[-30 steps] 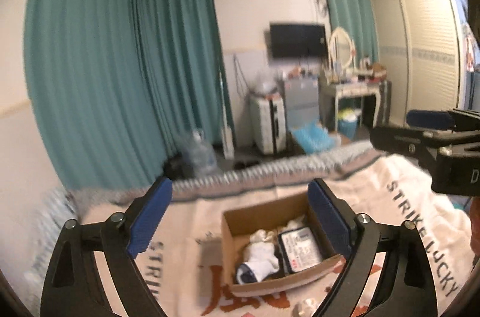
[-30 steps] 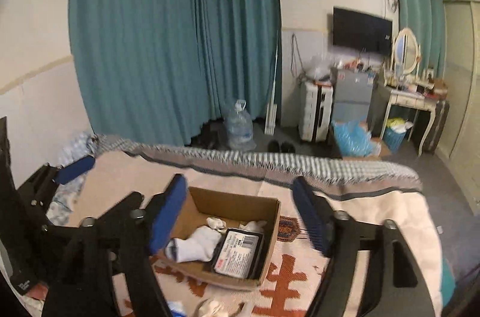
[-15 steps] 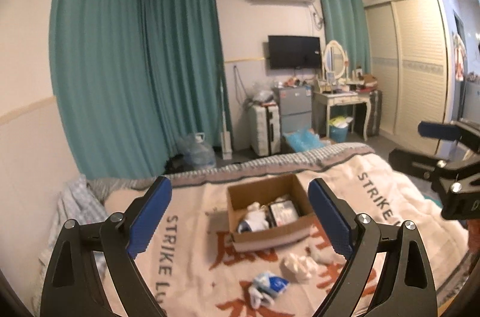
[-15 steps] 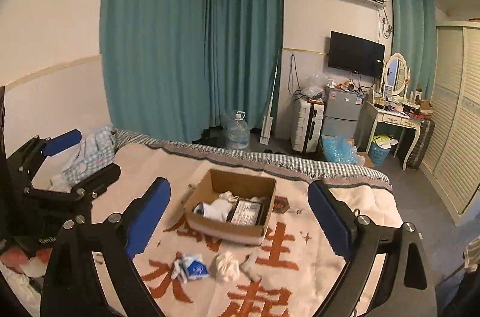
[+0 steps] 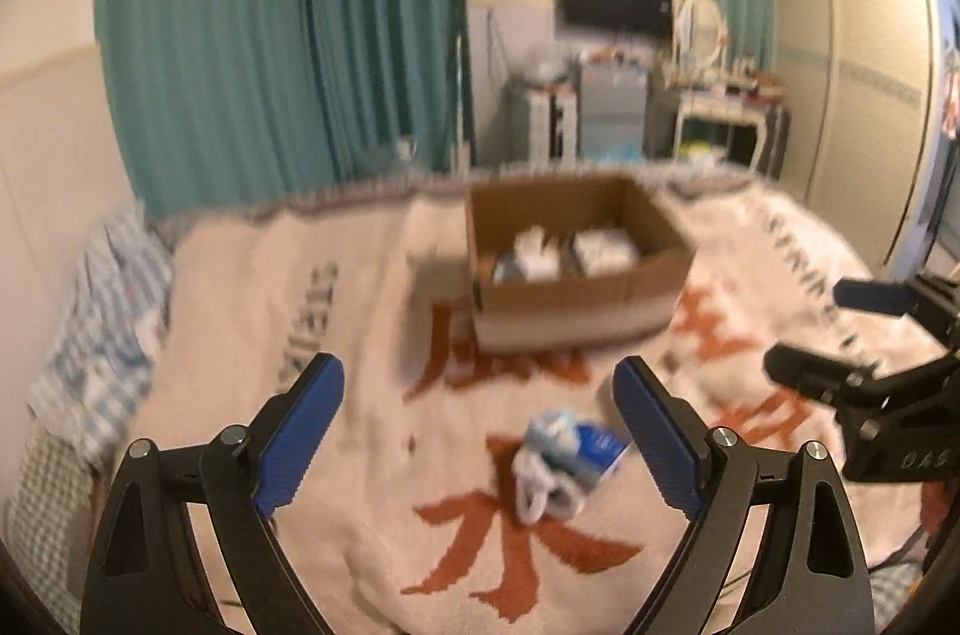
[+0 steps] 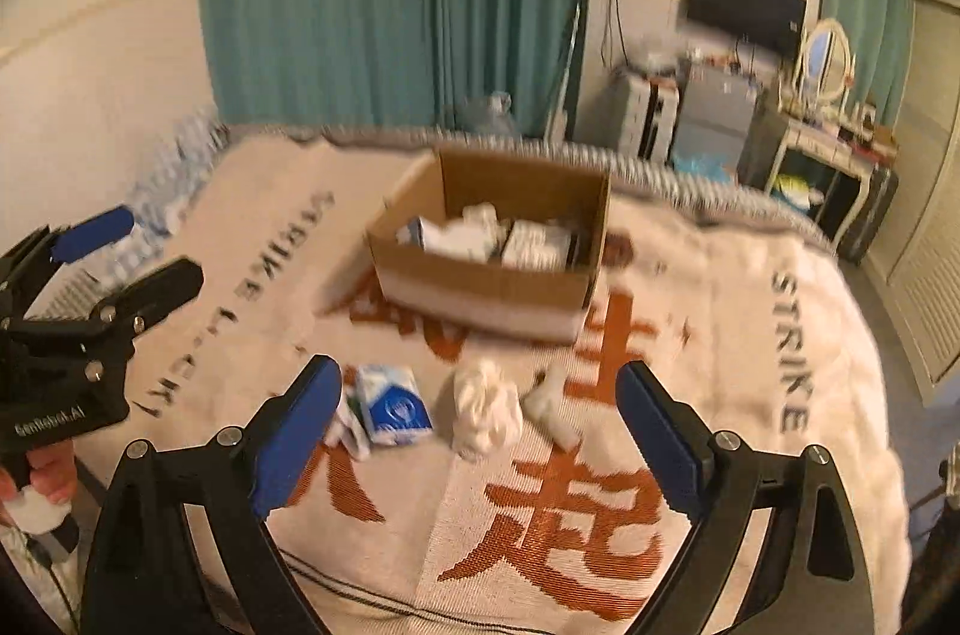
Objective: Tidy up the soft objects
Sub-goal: 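Move both tools back toward the remaining items, then grasp the white-green scrunchie with the left tool while the right tool grasps the lace scrunchie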
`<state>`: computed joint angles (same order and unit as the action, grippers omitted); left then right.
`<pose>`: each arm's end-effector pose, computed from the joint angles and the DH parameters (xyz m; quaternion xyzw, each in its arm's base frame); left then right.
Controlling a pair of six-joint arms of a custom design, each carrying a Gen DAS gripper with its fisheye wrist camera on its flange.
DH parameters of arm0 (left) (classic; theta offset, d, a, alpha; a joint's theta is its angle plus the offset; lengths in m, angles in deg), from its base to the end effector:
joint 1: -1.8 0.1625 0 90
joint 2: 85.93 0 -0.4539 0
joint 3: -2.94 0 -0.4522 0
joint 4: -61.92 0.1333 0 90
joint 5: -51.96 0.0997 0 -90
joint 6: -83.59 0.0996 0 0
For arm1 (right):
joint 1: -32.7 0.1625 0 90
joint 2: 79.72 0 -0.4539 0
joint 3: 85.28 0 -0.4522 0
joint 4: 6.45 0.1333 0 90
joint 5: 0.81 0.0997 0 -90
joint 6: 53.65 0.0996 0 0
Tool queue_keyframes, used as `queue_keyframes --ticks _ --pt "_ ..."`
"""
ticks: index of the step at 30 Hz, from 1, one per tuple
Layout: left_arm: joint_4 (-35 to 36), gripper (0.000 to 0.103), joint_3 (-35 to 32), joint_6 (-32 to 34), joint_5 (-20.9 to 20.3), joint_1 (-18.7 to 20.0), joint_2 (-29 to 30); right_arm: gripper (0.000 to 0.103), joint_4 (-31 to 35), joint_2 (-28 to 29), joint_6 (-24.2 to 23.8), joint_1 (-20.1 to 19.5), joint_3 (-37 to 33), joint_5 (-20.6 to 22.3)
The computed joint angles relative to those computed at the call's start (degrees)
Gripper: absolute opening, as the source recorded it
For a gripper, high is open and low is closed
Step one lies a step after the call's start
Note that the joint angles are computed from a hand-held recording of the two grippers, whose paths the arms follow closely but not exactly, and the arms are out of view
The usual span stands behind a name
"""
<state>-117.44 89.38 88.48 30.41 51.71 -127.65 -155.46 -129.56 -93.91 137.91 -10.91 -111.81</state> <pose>-0.3145 -0.7244 0.1904 0.0952 0.7884 -0.4566 0.4010 0.3143 -0.7839 0.3014 0.3892 -0.8563 0.2467 0.2331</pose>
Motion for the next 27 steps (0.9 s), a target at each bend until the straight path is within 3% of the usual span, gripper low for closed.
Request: queue_keyframes --ticks 2,5,11,13,16,18,21,23,27 --pt "5.9 0.083 0.4 -5.7 -2.0 1.9 0.2 0.093 -0.2 1.8 0.4 -0.8 -0.9 -0.3" --pt "12.6 0.081 0.5 -11.2 -4.8 3.9 0.8 0.092 0.4 4.3 1.4 -2.2 -2.1 -0.6" --pt "17.8 0.08 1.0 -17.0 -11.0 6.9 1.9 0.074 5.6 9.2 4.0 -4.3 -6.7 -1.0" --pt "20.6 0.08 0.3 -19.5 -13.0 7.7 2.0 0.072 6.8 10.8 4.7 -4.9 -8.3 -1.1" --pt "21.7 0.079 -1.2 -19.2 -13.5 8.2 3.3 0.066 7.6 12.8 5.3 -5.4 -10.1 -2.2" --pt "22.2 0.069 -2.1 -18.6 -13.4 8.4 4.2 0.047 8.4 13.7 6.1 -5.6 -11.0 -3.3" --pt "22.9 0.063 -3.3 -18.4 -14.3 9.1 4.8 0.033 6.5 14.0 5.9 -5.8 -10.5 -3.9" --pt "21.5 0.046 -3.1 -17.0 -16.3 9.3 4.6 0.023 4.9 13.8 5.5 -5.8 -9.9 -3.8" --pt "21.2 0.037 -2.6 -16.0 -15.8 8.9 4.3 0.018 4.2 13.0 5.6 -5.8 -9.0 -2.7"
